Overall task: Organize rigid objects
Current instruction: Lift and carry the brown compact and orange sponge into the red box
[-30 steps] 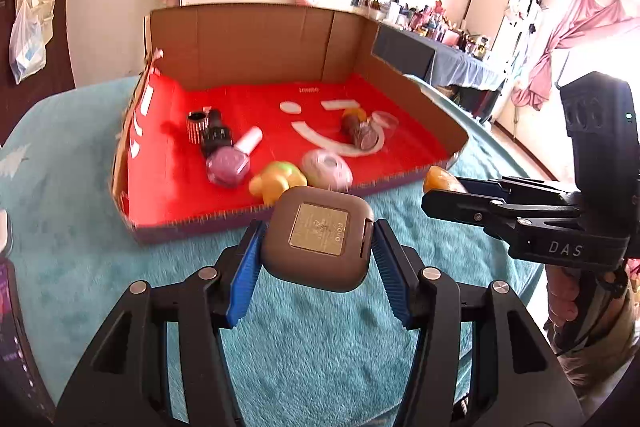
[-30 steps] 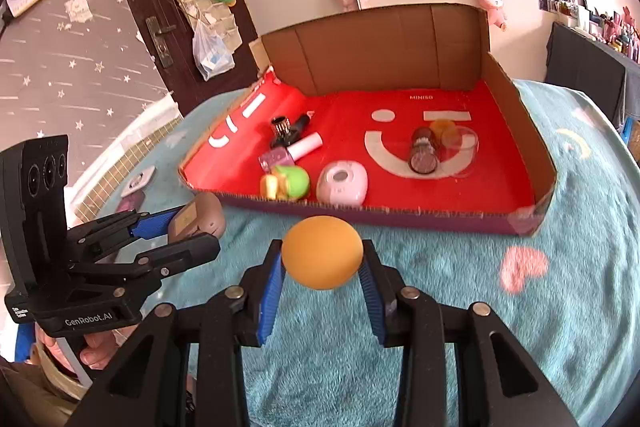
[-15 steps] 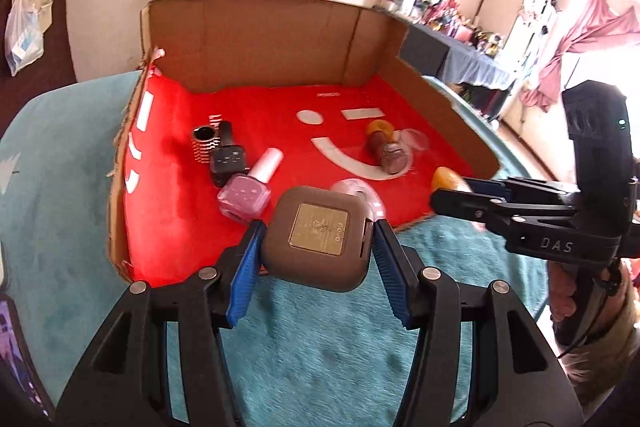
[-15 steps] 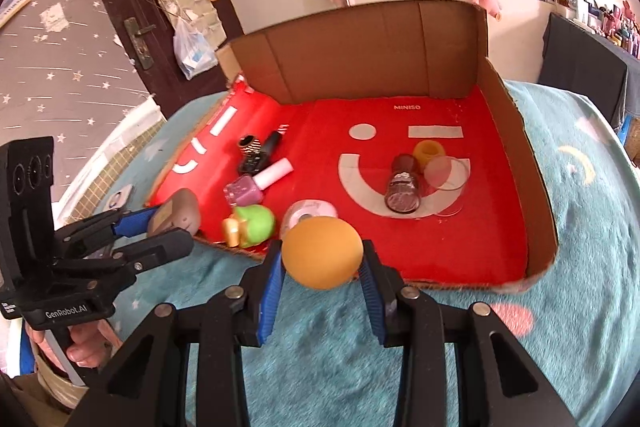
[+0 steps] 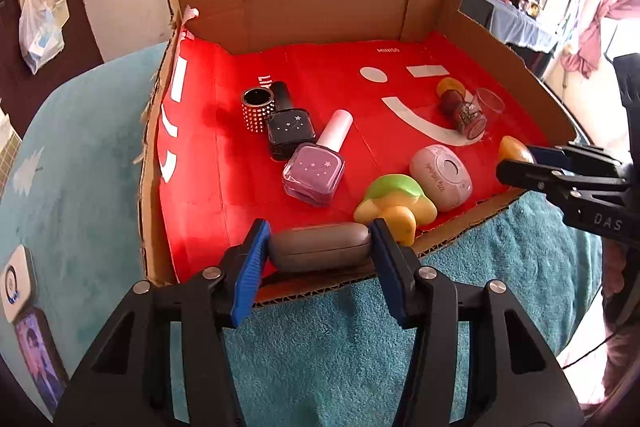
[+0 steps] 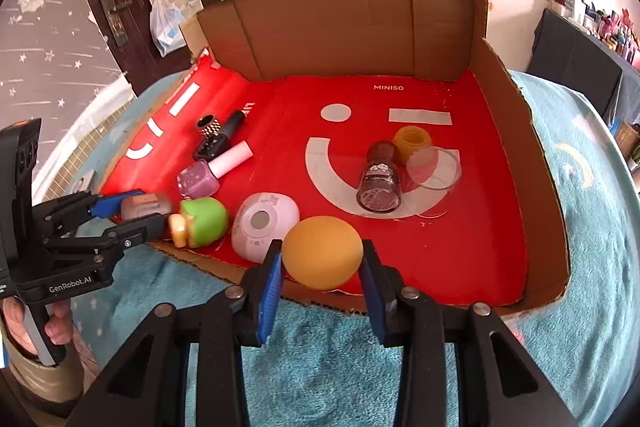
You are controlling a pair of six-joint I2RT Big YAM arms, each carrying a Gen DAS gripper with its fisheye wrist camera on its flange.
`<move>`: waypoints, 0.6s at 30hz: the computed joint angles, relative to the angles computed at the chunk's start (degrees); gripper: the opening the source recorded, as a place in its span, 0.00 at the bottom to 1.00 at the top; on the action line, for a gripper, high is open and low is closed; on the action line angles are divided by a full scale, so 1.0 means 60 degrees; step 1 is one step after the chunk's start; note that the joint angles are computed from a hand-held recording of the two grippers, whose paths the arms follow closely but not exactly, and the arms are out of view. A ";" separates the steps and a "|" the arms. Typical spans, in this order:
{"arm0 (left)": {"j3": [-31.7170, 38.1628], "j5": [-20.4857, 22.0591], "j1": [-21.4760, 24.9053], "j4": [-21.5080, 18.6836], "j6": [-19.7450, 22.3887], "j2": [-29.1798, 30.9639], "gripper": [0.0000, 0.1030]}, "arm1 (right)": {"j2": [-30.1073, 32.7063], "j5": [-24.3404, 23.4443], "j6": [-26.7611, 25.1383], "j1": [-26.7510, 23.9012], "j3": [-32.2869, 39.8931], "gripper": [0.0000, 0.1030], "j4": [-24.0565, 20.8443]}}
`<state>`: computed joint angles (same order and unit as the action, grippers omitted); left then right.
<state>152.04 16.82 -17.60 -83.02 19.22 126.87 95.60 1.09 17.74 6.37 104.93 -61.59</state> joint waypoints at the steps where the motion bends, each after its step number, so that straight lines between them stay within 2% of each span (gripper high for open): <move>1: 0.0216 -0.0074 -0.0014 -0.0115 0.0054 0.0103 0.48 | 0.0044 0.0028 -0.0025 -0.0004 0.0055 0.38 -0.0066; 3: 0.0392 -0.0182 -0.0051 -0.0182 0.0114 0.0202 0.48 | 0.0128 0.0056 -0.0069 -0.0021 0.0145 0.38 -0.0176; 6: -0.0463 -0.0435 -0.0144 0.0531 0.0140 -0.0218 0.47 | 0.0235 0.0058 -0.0092 -0.0034 0.0211 0.38 -0.0246; 12: -0.1158 -0.0609 -0.0244 0.1241 0.0047 -0.0552 0.47 | 0.0370 0.0021 -0.0064 -0.0034 0.0281 0.38 -0.0267; 15: -0.0974 -0.0724 -0.0340 0.1293 0.0037 -0.0426 0.47 | 0.0433 0.0034 -0.0071 -0.0031 0.0349 0.38 -0.0303; 18: 0.0035 -0.0576 -0.0325 0.0771 -0.0148 0.0126 0.47 | 0.0450 0.0053 -0.0052 -0.0047 0.0333 0.38 -0.0275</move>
